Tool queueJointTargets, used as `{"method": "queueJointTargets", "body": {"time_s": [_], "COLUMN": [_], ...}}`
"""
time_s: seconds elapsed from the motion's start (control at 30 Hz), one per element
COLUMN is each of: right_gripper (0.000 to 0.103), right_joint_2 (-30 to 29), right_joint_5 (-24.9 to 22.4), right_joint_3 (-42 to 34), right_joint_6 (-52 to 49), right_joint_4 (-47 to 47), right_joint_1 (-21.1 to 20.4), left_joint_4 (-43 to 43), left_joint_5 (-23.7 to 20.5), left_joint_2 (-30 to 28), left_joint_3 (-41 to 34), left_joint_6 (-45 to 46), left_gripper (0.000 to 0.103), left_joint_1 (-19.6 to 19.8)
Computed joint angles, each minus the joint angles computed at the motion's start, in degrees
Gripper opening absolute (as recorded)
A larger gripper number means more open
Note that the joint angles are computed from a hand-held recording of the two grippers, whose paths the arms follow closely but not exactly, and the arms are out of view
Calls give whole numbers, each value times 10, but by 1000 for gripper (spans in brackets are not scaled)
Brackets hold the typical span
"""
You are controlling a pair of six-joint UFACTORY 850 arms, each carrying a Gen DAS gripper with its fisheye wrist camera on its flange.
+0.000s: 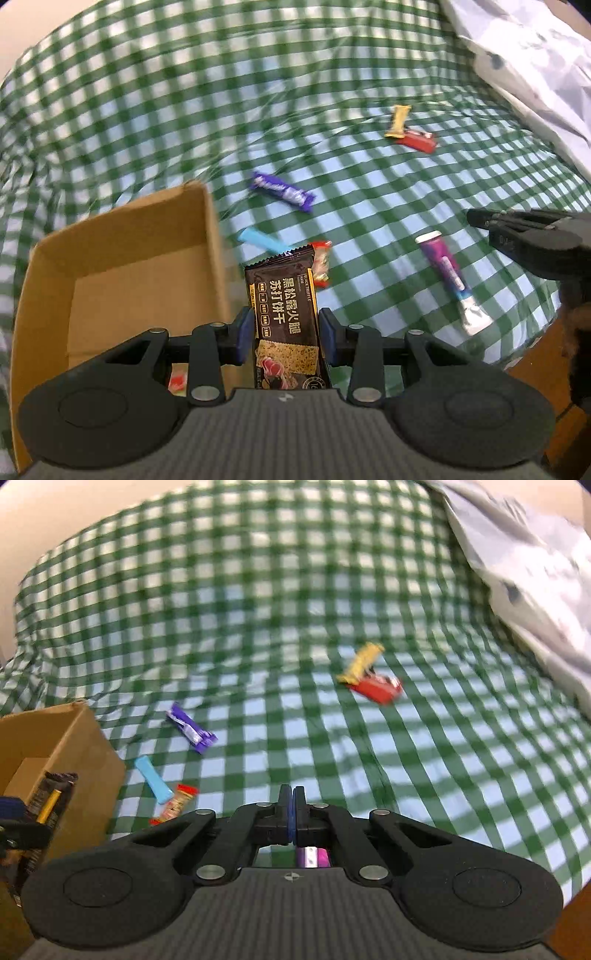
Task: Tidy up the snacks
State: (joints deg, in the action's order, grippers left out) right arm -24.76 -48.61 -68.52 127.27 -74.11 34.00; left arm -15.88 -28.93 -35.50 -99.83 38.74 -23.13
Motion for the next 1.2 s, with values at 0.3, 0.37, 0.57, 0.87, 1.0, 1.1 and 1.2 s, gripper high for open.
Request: {"method": "queueJointTargets", "body": {"time_s": [0.3, 0.37, 0.57, 0.87, 1.0, 1.1, 1.2], "right_gripper": [55, 51, 15, 15, 15, 15, 15], "right_joint_2": [-68, -83, -84, 2, -15, -49, -84], "right_joint_5": [43, 71, 68, 6, 22, 48, 59], "right_joint_3": [-48, -52, -59, -77, -137, -206, -278], "right_joint_6": [-116, -149, -148, -23, -43, -104, -195], "right_joint_4": [154, 186, 189, 53, 19, 44, 99], "right_joint_1": [-39, -53, -46, 73, 124, 140, 144], "left_joint_4": [-24, -26, -29, -88, -89, -92, -100], "left_joint_5": [-34, -35, -48, -20, -1, -8, -10], "left_joint_2": [-15, -16, -15, 88, 140, 159, 170], "left_joint_3": [-30, -32, -39, 45, 100, 121, 138], "left_joint_6": [-7, -6, -13, 12, 10, 11, 18], "left_gripper": [42, 42, 42, 42, 42, 42, 42], "left_joint_1": [15, 16, 20, 76, 115, 144, 171]}}
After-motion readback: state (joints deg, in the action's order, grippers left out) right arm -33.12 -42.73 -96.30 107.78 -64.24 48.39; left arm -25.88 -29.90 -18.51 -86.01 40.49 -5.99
